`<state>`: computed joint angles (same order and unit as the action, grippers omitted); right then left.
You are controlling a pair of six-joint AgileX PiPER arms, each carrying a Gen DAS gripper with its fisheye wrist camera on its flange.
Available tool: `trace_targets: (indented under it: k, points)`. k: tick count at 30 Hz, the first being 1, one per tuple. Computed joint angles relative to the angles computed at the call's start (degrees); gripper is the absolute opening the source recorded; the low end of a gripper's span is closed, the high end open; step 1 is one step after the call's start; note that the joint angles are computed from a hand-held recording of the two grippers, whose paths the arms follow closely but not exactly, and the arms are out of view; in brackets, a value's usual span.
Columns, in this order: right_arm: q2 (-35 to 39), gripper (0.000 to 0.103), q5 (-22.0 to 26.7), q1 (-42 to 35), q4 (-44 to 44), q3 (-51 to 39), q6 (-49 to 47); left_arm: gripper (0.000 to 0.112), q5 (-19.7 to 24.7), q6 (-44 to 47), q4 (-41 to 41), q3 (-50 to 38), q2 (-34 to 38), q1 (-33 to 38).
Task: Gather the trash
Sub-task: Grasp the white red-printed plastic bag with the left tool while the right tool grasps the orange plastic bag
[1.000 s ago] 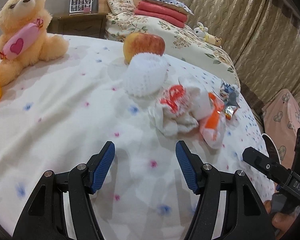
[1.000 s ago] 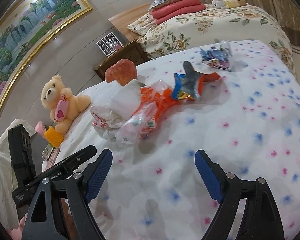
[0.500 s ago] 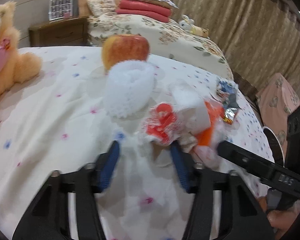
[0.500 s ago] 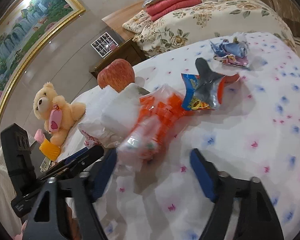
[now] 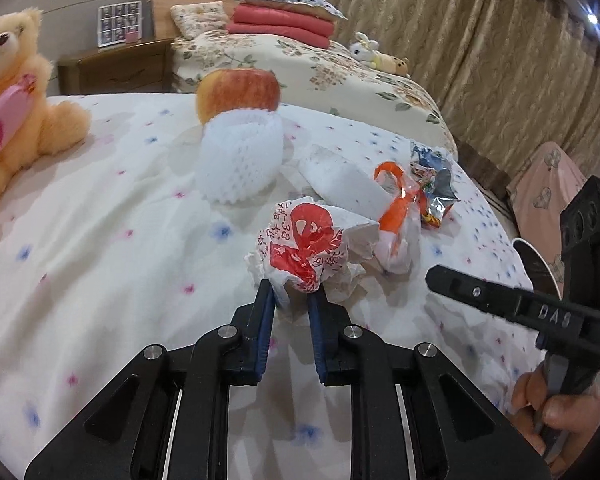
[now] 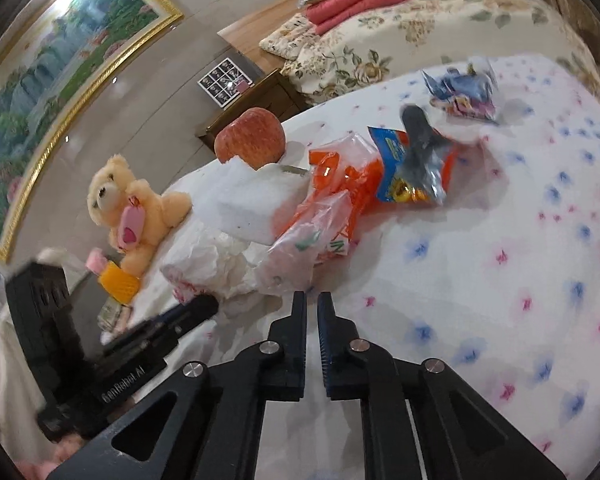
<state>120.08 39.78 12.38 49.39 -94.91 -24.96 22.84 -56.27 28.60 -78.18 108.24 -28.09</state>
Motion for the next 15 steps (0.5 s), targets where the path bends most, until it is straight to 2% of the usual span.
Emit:
trace_targets:
  k: [1, 2, 4, 7, 12, 14, 15]
  points:
    - [-0.16, 0.033, -0.58, 0.03, 0.11, 0.07, -0.01, 0.016, -0.29, -2.66, 1.69, 1.08, -0.72, -0.14]
    - [-0.52, 0.057, -1.37, 0.11, 0.77, 0.61, -0.52, 0.016, -0.72, -4.87, 3.03, 2.23, -1.42, -0.24]
    - [-0.69, 0.067, -3.23, 0.57, 1.00, 0.69, -0.61, 0.016, -1.47, -8.64, 5.03, 4.76, -2.95, -0.27]
    - [1.27, 0.067, -3.76, 1.29, -1.25, -2.58, 3.07, 0.016, -1.47, -10.51, 6.04, 6.10, -3.90, -0.34]
    - [7.49, 0.065, -0.52, 1.28, -2.19, -11.32, 9.26, 0.016, -1.48, -12.48, 6.86, 7.56, -5.07, -0.97]
    - [8.30, 0.044, 0.43, 1.59, -2.75, -12.58, 9.05, 0.016, -1.68, -13.27, 7.17, 7.94, -5.44, -1.35]
    - [8.06, 0.044, 0.56, 1.77, -2.68, -12.28, 8.26, 0.016, -2.06, -14.00, 7.77, 8.62, -5.80, -1.47]
